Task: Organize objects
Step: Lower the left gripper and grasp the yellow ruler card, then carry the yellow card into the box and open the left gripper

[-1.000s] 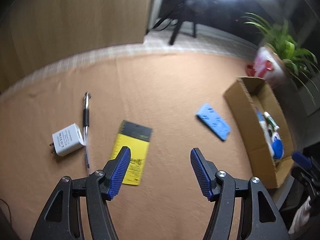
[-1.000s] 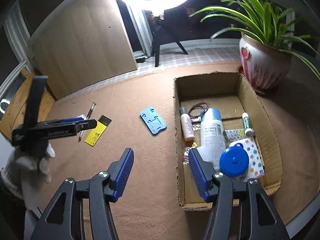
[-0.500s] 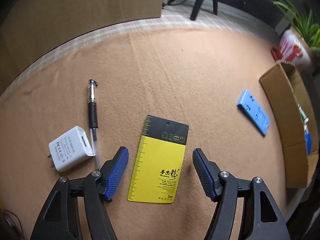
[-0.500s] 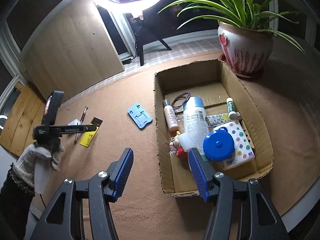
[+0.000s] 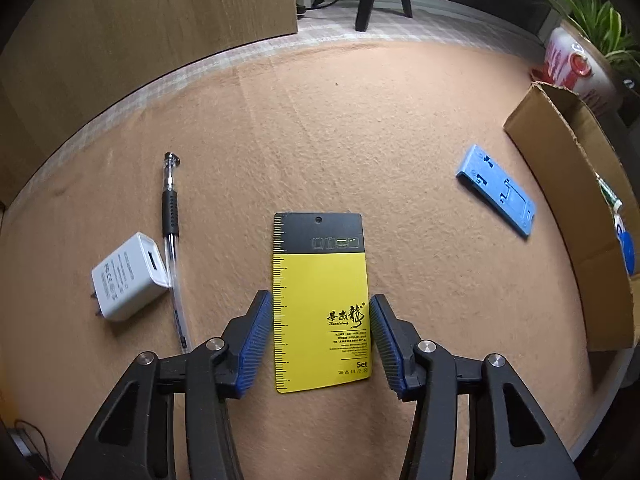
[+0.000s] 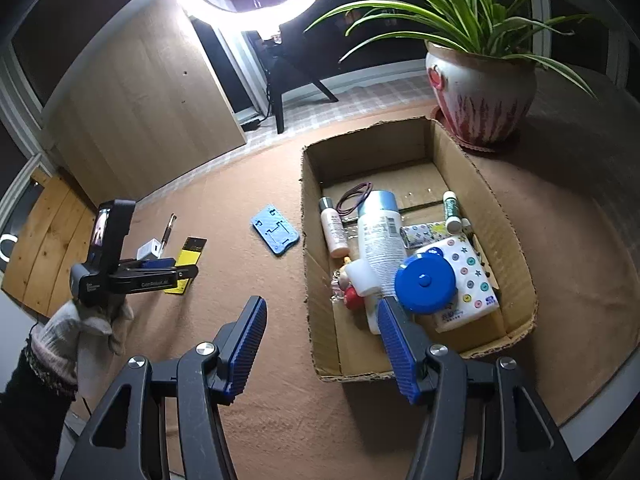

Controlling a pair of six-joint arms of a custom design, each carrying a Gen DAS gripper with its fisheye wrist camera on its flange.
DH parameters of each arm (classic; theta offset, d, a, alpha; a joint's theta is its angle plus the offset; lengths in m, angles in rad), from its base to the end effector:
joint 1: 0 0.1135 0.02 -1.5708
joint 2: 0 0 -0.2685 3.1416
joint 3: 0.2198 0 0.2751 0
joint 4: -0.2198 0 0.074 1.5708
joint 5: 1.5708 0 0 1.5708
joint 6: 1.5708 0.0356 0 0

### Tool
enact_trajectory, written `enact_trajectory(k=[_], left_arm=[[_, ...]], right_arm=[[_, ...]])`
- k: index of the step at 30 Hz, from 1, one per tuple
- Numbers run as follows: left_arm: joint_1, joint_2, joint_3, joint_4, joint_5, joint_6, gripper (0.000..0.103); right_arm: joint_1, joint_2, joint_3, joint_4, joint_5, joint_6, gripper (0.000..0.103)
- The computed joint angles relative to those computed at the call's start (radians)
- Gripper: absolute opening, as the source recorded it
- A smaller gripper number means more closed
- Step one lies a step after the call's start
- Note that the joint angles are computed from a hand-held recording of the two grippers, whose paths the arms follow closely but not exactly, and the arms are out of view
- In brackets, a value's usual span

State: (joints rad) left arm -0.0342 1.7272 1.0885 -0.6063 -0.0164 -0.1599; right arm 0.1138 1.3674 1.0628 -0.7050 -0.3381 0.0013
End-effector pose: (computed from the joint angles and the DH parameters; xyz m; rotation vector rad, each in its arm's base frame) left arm 0.3480 -0.0113 0.1630 -0.1806 2.8099 -0.0219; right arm 0.2939 0.0455 0.2621 -0.2698 2.5503 0.4789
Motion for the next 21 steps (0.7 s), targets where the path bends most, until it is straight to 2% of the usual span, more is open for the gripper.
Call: enact_trajectory(k=[3,6,11,16,21], left_arm=[[-0.019,-0.009,-0.013,0.01,-0.011,-0.027,0.053],[-0.025,-0.022,-0.021,0.014,0.025,-0.057,0.053],[-0.089,-0.06,-0.003,0.009,0.033,-0.099,0.053],[-0.19,-0.055,0.106,-0.01,0.033,-0.13,0.053],[-0.296,0.014,0.248,-0.018,0.021,-0.155,0.053]], right_arm=[[-0.013,-0.01,-0.004,-0.003,-0.001,-0.011,0.054],[-0.036,-0.027,-0.011,-0.012,-0.006,-0.025,0.054],[-0.095,-0.049,-0.022,-0.028,-0.024,-0.052,0.054],[-0.156,-0.072,-0.036,-0.042,-0.041,-0.086,0.054],[-0.203,-0.089,-0.042,-0.059,-0.054,-0.12,0.054]])
